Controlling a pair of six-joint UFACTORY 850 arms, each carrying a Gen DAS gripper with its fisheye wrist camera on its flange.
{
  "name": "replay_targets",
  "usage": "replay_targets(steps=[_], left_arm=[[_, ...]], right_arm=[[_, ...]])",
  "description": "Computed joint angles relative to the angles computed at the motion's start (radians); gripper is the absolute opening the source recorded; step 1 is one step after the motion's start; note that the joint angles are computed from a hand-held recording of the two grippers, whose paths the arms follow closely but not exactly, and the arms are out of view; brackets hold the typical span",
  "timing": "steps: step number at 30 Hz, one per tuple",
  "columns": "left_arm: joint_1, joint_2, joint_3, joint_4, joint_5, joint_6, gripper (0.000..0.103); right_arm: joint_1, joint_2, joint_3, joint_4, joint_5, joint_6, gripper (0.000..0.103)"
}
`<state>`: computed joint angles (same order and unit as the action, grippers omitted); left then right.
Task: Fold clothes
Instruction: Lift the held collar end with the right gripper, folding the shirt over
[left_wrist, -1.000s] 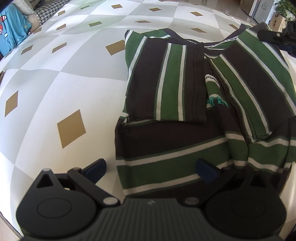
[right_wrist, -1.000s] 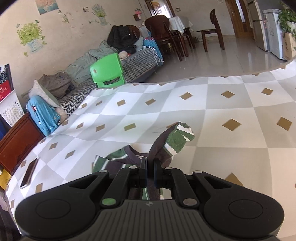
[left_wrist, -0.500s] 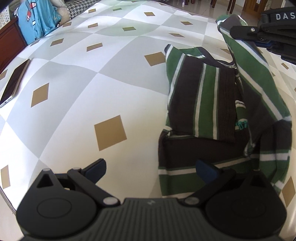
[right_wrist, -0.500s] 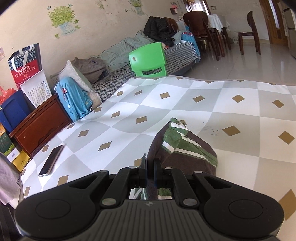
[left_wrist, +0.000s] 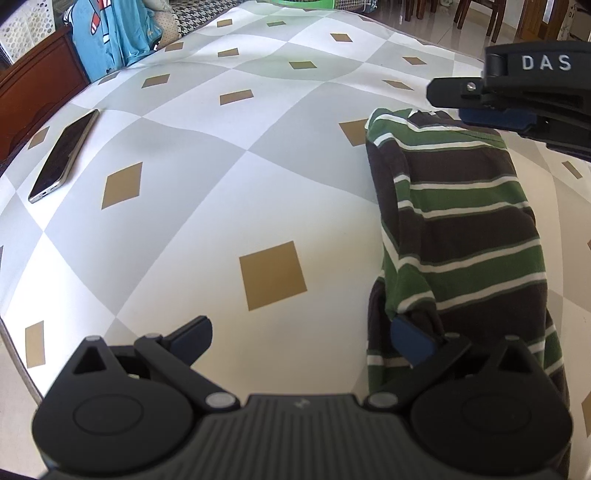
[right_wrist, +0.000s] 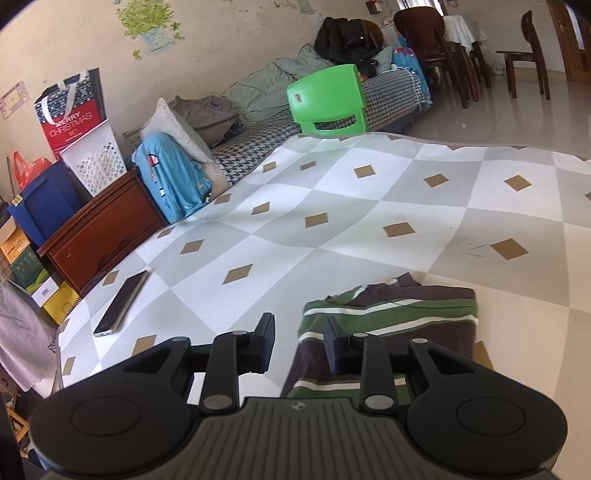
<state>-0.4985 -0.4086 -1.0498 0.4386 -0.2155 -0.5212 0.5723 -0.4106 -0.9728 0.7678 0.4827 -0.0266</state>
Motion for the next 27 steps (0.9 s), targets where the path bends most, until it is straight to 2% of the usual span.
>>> replay_targets(steps=[4, 7, 17, 23, 27], left_arm=[[0.006, 0.006, 0.001, 0.007, 0.016, -0.018, 0.103], [0.009, -0.001, -0.007, 0.044, 0.029, -0.075, 0.103], [-0.017, 0.008, 0.005, -0.065, 0.058, 0.064, 0.103], [-0.037, -0.023, -0.018, -0.083, 0.018, 0.105, 0.103], [-0.043, -0.048, -0.039, -0.107, -0.01, 0.124, 0.103]], right_arm=[[-0.008, 0.028, 0.032, 0.172, -0.008, -0.125, 0.034], [-0.02, 0.039, 0.056, 0.214, -0.031, -0.123, 0.034], [-0.031, 0.032, 0.065, 0.113, -0.086, -0.064, 0.037], [-0.037, -0.017, 0.026, 0.107, -0.126, -0.121, 0.039], [-0.04, -0.059, -0.008, 0.296, -0.132, -0.322, 0.039]])
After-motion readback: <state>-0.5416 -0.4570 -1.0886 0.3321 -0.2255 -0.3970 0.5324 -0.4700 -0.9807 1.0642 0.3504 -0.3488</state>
